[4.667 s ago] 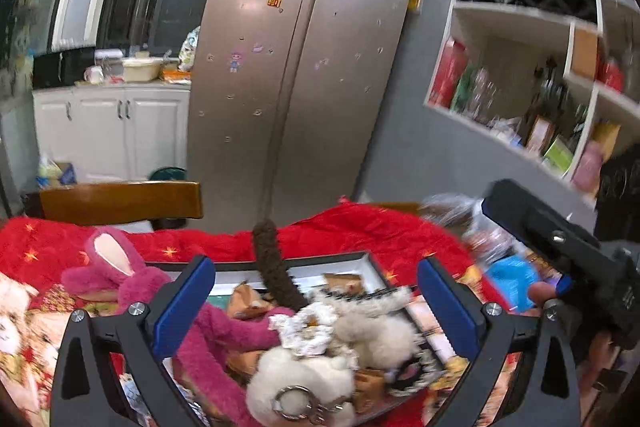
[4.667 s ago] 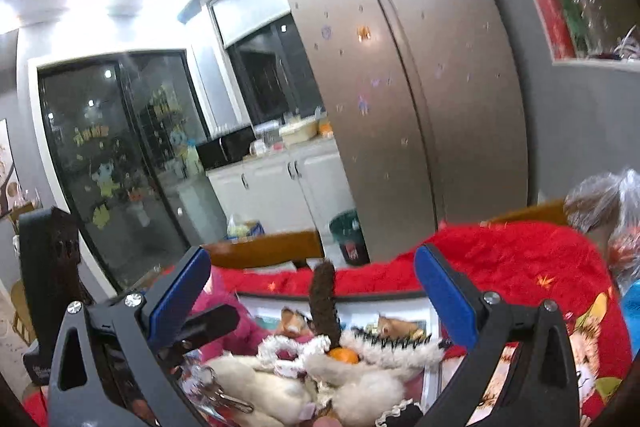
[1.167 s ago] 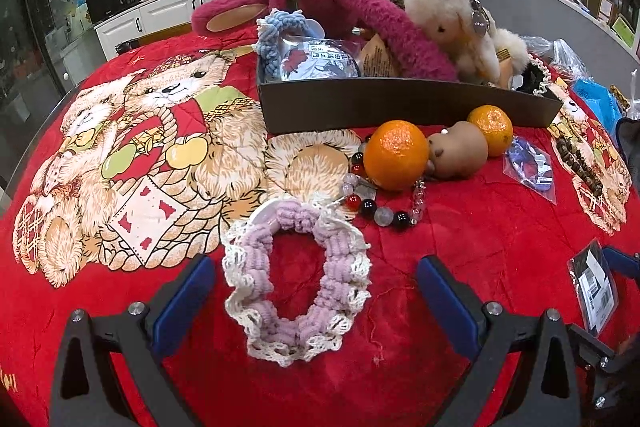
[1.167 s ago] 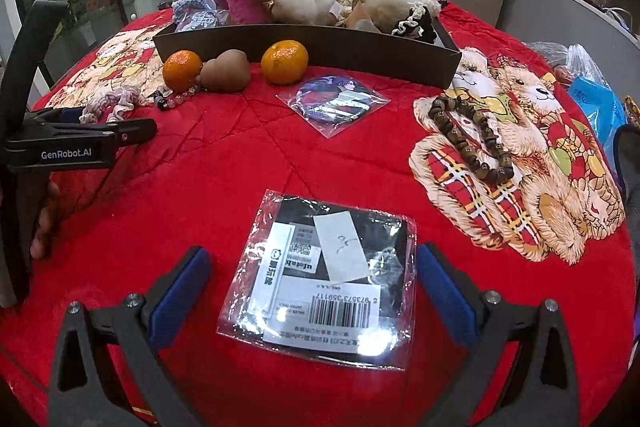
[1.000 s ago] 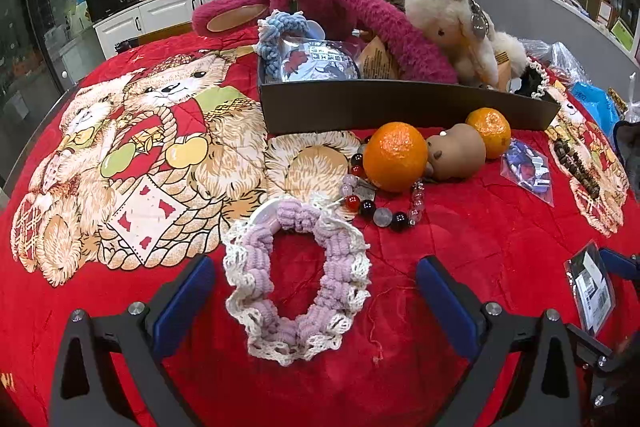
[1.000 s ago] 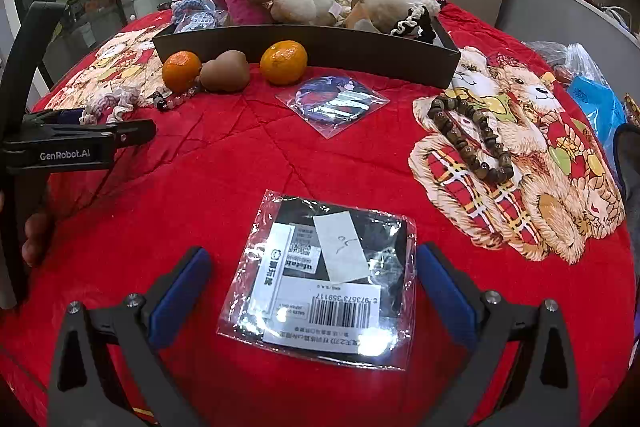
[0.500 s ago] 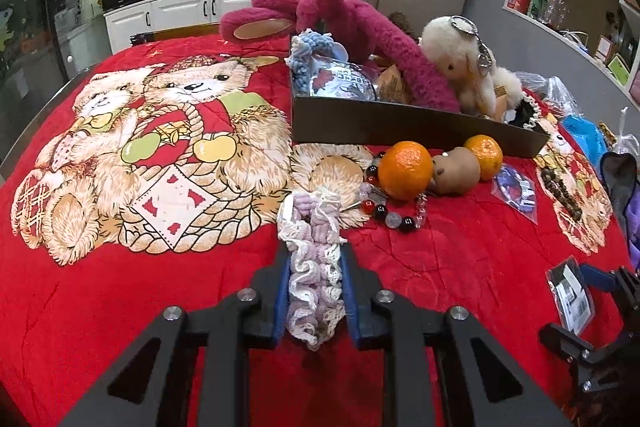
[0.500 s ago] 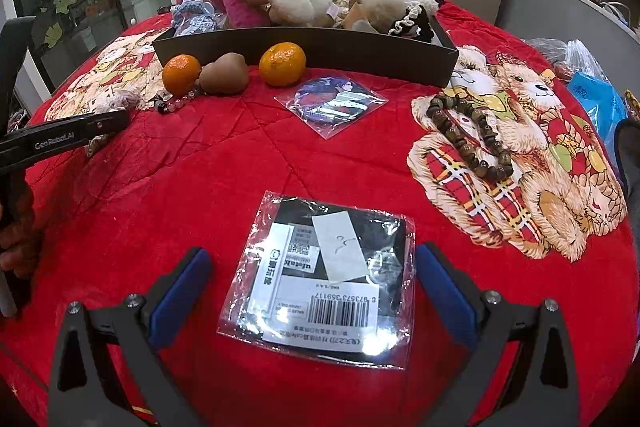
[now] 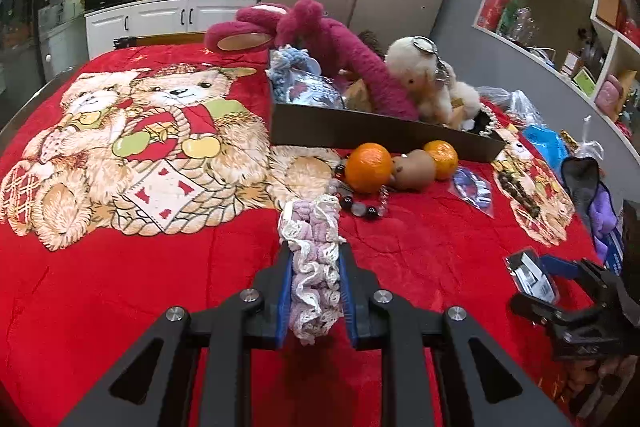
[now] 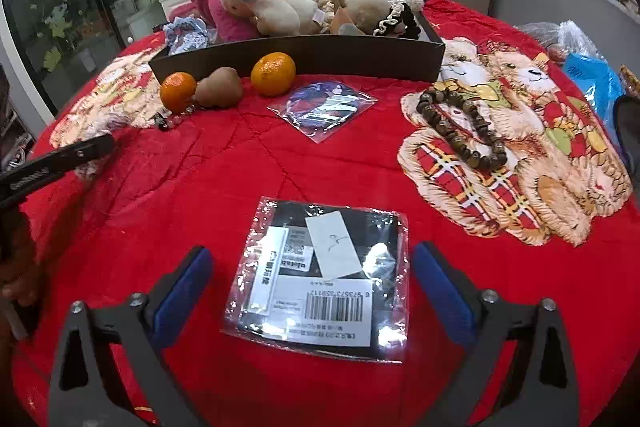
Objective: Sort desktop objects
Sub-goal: 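Close the left tool on the pink lace scrunchie and lift it, then close the right tool on the clear-bagged black packet while the left tool holds the scrunchie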
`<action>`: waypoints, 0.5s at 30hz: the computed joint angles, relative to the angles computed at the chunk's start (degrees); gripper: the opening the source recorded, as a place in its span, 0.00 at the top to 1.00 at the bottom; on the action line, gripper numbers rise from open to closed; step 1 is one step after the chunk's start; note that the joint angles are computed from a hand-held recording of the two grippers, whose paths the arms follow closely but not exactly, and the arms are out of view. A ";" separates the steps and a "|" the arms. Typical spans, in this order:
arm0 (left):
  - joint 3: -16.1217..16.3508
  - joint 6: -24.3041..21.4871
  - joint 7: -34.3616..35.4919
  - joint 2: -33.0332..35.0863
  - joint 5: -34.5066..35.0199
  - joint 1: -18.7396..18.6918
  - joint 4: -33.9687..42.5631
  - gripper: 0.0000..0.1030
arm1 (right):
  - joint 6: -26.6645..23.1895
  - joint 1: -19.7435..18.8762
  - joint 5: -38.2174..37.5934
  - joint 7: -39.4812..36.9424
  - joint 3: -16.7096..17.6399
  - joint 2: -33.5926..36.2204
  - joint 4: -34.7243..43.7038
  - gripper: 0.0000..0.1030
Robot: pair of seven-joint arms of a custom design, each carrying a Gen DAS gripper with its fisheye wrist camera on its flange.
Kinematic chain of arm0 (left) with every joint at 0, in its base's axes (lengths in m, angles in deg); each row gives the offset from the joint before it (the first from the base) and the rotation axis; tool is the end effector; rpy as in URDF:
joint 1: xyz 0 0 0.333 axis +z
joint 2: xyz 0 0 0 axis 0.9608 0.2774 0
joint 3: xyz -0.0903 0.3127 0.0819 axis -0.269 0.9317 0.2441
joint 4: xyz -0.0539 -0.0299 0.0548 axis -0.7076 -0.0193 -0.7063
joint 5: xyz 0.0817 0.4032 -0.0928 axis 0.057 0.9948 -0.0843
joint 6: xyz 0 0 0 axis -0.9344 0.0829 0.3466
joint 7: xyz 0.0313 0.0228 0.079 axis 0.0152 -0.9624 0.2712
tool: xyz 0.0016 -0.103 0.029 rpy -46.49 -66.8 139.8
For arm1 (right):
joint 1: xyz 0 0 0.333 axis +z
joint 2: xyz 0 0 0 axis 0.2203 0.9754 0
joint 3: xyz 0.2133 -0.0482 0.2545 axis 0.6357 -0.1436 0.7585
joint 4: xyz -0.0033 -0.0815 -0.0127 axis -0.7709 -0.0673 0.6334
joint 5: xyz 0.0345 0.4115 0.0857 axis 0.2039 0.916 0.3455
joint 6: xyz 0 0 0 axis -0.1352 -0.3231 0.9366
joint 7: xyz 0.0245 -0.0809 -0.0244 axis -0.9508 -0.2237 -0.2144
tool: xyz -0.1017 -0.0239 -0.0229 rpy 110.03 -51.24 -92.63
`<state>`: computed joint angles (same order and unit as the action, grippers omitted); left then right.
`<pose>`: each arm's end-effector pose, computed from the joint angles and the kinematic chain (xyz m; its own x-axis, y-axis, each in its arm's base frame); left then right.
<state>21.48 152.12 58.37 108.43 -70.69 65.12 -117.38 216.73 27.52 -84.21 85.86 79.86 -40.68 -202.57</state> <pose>0.6814 -0.3703 0.4233 -0.5276 -0.8186 0.2269 -0.6899 0.2571 -0.6767 0.5463 0.2038 0.4202 -0.2308 -0.9718 -0.0493 -0.7817 0.2153 -0.5853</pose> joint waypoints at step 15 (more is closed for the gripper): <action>-1.73 2.12 1.73 -0.42 -1.07 1.33 -1.34 0.80 | -0.81 -1.01 -1.10 4.39 1.01 -2.97 -2.04 0.37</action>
<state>19.75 154.24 60.09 108.01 -71.76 66.45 -118.72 215.91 26.51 -85.31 90.26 80.87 -43.66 -204.61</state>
